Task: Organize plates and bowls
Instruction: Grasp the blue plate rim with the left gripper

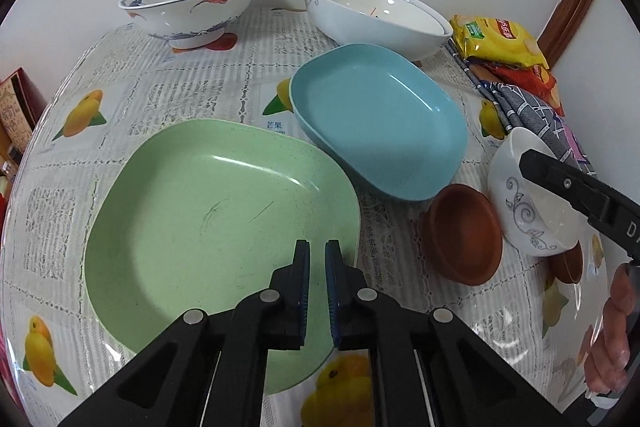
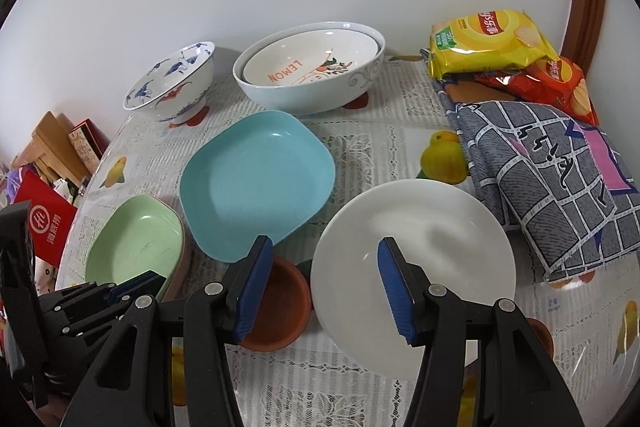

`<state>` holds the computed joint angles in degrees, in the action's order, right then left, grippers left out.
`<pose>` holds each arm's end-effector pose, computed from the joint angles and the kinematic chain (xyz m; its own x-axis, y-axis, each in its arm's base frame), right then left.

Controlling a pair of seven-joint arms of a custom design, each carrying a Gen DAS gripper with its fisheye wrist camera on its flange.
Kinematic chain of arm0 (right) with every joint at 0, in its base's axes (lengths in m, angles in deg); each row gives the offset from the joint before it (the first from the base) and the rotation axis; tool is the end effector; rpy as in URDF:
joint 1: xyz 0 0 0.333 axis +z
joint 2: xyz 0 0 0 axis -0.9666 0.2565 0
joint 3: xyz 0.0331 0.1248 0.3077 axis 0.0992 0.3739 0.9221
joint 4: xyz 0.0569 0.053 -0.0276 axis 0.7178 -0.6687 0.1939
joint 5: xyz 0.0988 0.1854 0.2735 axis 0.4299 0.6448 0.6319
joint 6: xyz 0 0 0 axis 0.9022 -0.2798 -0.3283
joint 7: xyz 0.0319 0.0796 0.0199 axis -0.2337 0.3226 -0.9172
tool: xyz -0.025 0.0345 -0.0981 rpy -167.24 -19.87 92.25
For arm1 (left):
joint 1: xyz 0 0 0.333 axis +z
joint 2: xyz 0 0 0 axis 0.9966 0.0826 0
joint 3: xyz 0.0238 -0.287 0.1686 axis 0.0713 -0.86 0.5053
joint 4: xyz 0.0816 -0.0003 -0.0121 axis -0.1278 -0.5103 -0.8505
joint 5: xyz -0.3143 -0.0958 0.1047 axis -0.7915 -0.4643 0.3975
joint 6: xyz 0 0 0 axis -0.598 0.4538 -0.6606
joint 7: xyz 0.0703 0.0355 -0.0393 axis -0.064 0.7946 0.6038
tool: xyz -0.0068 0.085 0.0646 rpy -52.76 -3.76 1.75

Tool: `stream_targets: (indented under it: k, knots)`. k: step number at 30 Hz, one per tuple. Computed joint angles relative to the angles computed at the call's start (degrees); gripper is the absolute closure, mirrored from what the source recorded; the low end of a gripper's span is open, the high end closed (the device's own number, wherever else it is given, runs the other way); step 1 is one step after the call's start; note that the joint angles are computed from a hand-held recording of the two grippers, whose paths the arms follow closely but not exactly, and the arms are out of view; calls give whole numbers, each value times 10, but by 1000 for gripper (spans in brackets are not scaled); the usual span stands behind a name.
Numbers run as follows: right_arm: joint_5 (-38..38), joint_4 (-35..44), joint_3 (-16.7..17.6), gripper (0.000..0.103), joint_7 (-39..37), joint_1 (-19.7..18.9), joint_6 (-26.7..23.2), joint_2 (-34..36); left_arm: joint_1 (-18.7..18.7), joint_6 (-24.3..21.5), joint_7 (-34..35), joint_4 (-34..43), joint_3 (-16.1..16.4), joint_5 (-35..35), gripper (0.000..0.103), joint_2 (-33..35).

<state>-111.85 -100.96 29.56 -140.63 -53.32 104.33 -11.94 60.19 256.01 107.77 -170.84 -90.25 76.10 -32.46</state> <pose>0.4521 0.2376 0.3466 -0.2301 -0.9616 -0.1497 -0.7735 0.2741 -0.5714 0.5151 -0.3616 0.3384 -0.3947 -0.9067 0.1488 -0.8307 0.2829 -0.4794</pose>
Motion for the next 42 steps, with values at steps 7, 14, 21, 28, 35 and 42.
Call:
stream_targets:
  k: [7,14,21,28,35,42]
  knots:
    - [0,0,1,48,-8,0,-8,-3,-7,5,-9,14,11,7,91,-1]
    - [15,12,0,48,-41,-6,-5,2,-25,-14,-34,55,41,33,81,4]
    - [31,40,-12,48,-79,-4,5,26,-15,-43,-32,116,30,42,73,35]
    - [105,78,-26,48,-172,-1,5,67,-21,-88,-26,199,36,50,59,85]
    - [220,119,-33,56,-287,11,-20,109,-21,-147,-11,285,31,49,59,137]
    - [311,147,-50,65,-362,29,-39,138,-15,-187,15,346,14,30,60,178]
